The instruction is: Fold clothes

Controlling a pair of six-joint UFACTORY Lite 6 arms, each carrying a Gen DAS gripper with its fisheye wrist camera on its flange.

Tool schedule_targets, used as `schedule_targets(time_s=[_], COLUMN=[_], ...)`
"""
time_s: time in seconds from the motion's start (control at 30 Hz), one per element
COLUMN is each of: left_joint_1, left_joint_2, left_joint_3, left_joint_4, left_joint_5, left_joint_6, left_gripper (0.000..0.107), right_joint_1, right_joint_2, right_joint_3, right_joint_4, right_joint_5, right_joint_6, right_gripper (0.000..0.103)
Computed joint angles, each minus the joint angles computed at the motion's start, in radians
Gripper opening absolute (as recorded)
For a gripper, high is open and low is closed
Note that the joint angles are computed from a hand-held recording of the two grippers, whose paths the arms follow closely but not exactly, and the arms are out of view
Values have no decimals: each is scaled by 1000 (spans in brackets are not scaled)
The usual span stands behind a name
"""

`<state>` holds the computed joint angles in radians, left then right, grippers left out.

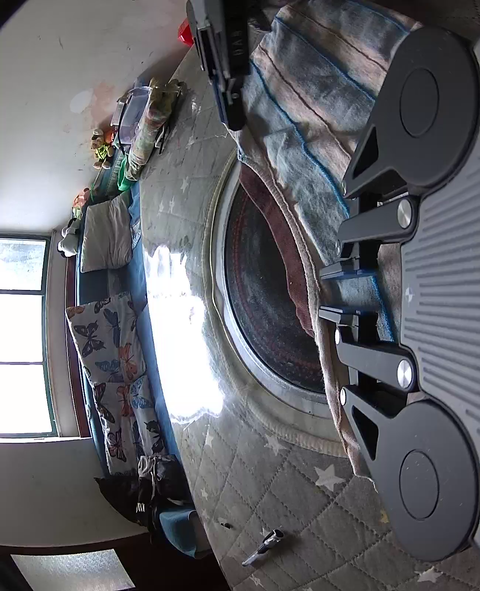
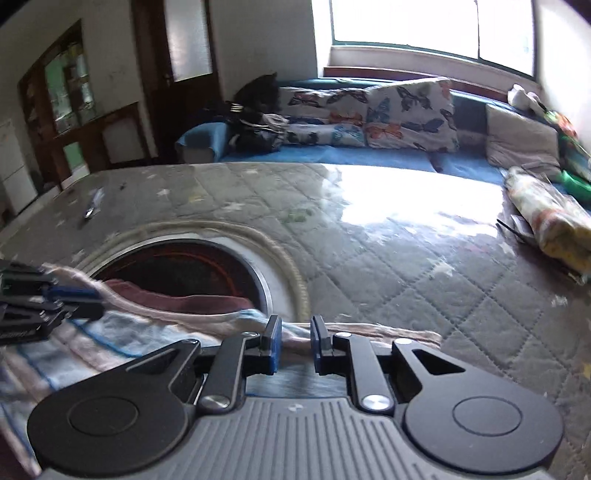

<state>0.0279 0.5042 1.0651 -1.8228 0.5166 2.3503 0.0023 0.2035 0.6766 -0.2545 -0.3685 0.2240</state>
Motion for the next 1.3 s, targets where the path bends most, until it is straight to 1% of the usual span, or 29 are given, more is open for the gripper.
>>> schedule_targets(time_s=[0.07,0.23,0.33,0.4,0.53,0.6,0.77,1.0,1.3], left_joint_1=[0,12,11,2,-35,-46,-21,38,119], left_joint_2=[-15,-108,-148,-161,-175,-164,-142,-133,-64], left_joint_3=[-12,-100,-147,-176,-238,-249,-246,-215,-80], left_joint_4=[-6,30,82,103,39,-13,-39,-28,-19], left_joint_5=[1,65,111,128,121,102,103,91,45], left_joint_6=[-4,-19,-68,-86,-13,36,61,37,-58], left_gripper=[17,18,18,18,18,18,18,21,22], right_joint_1=[26,44,88,123,191,207,208,172,136], right_joint_2=[17,-63,-127,-151,-168,-164,-179,-232,-272], right_joint_3=[10,-56,-112,-141,-183,-191,-225,-291,-328], right_joint_4=[91,37,13,29,127,146,176,121,64], right_joint_5=[13,-4,-2,-5,-22,-25,-33,-55,-66], right_joint_6=[-103,-29,-15,-35,-134,-149,-168,-122,-74], right_gripper=[16,17,18,18,18,19,19,19,21])
